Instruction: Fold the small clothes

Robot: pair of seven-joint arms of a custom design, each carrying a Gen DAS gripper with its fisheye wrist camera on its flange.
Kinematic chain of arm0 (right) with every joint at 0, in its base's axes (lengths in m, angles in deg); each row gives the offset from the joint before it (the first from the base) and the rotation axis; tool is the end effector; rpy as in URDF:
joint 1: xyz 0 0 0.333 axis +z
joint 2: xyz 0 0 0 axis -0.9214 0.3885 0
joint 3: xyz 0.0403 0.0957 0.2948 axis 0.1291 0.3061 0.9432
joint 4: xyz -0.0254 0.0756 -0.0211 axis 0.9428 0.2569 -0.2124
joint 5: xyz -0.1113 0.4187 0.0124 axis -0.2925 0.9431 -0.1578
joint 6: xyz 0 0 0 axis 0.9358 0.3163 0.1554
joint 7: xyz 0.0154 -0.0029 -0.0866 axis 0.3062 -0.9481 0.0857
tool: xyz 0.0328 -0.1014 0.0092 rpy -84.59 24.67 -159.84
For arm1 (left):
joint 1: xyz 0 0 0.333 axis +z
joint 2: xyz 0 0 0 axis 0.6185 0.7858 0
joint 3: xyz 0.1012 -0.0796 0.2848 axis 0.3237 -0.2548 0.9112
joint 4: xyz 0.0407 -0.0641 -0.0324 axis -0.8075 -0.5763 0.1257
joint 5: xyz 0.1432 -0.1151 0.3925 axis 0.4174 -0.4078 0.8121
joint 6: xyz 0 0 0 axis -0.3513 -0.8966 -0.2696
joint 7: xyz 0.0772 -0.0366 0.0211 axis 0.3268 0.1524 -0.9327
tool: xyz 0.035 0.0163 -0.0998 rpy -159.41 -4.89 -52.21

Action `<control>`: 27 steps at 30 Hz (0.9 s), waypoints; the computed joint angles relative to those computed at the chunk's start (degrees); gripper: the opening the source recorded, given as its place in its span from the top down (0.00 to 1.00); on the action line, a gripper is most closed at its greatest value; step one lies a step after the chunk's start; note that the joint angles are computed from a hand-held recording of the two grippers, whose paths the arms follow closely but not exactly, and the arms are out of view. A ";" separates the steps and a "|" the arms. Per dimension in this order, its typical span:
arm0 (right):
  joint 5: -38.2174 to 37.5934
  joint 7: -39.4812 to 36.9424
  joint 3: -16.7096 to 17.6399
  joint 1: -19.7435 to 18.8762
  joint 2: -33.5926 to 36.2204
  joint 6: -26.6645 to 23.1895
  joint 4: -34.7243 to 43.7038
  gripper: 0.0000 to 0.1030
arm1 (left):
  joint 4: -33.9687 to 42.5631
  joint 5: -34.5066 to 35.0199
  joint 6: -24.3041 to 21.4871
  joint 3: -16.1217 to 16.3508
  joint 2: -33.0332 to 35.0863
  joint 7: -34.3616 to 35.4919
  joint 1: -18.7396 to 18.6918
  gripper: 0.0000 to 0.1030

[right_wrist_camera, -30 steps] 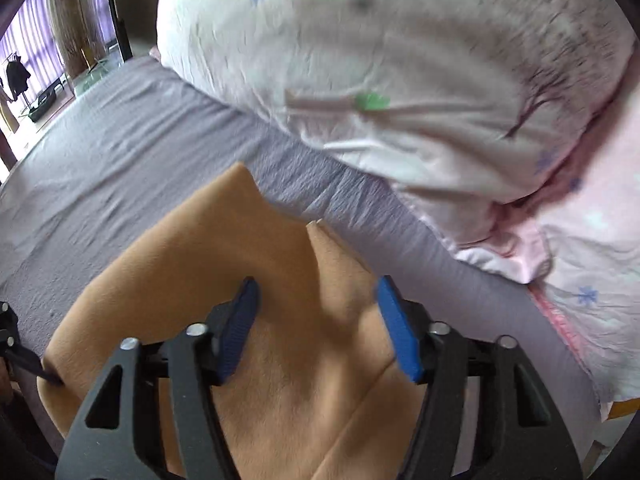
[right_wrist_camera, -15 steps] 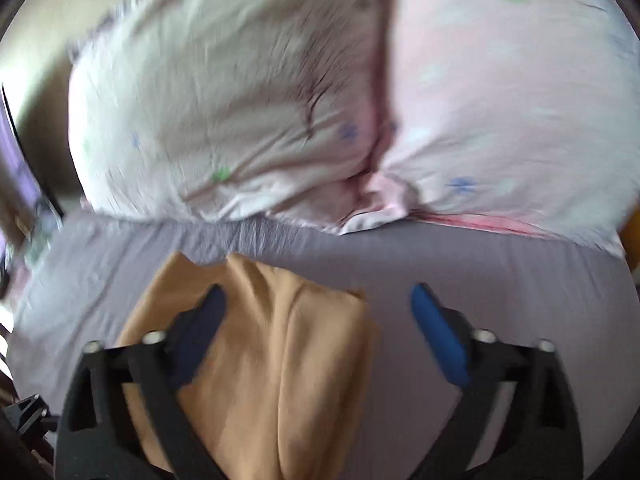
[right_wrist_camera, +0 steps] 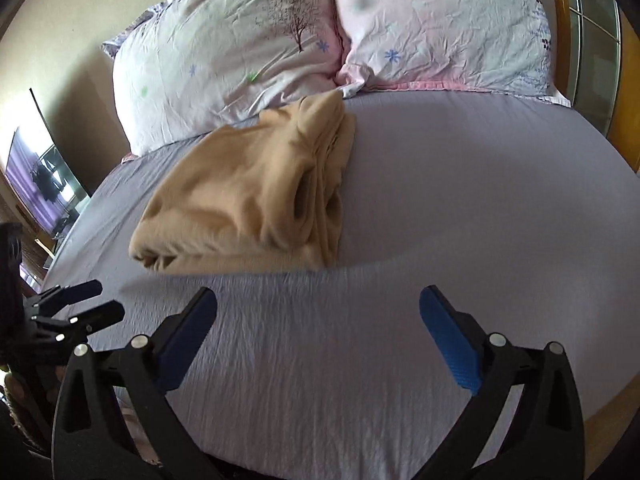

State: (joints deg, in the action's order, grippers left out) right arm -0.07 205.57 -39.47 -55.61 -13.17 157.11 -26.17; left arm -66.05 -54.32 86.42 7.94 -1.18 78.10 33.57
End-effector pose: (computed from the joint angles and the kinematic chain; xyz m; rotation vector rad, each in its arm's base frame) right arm 0.6520 0.1546 0.5014 -1.5242 1.8801 -0.6175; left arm 0.7434 -0.1706 0.5491 -1.5751 2.3242 -0.8722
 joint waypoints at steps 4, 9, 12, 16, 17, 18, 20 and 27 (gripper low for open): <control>-7.43 4.47 -0.67 2.02 2.31 -5.02 2.97 0.02 | 0.52 6.84 0.18 2.23 0.73 -5.41 -2.89 0.01; -10.20 6.11 -0.84 2.72 4.18 -6.68 4.69 0.02 | 1.98 16.08 0.67 4.72 2.24 -12.96 -5.86 0.01; -8.79 4.87 -0.57 2.62 5.09 -6.63 5.45 0.02 | 2.98 17.08 0.55 4.33 2.97 -13.99 -5.51 0.01; -10.58 5.61 -0.99 3.82 6.53 -8.11 7.30 0.02 | 2.27 17.33 1.14 3.83 2.62 -13.95 -5.06 0.01; -10.89 5.49 -1.05 4.03 6.90 -8.77 7.84 0.02 | 1.96 17.33 1.32 3.76 2.43 -13.94 -4.98 0.01; -11.50 5.73 -1.19 4.37 7.27 -9.63 8.37 0.02 | 1.57 17.15 1.51 3.61 2.20 -13.66 -4.79 0.01; -13.77 6.80 -1.68 5.15 7.56 -10.72 8.85 0.02 | 1.81 16.94 1.26 3.41 2.34 -13.16 -4.61 0.01; -12.61 6.67 -1.40 4.93 7.70 -11.71 9.23 0.02 | 3.27 16.85 -1.06 3.41 2.78 -13.03 -4.70 0.01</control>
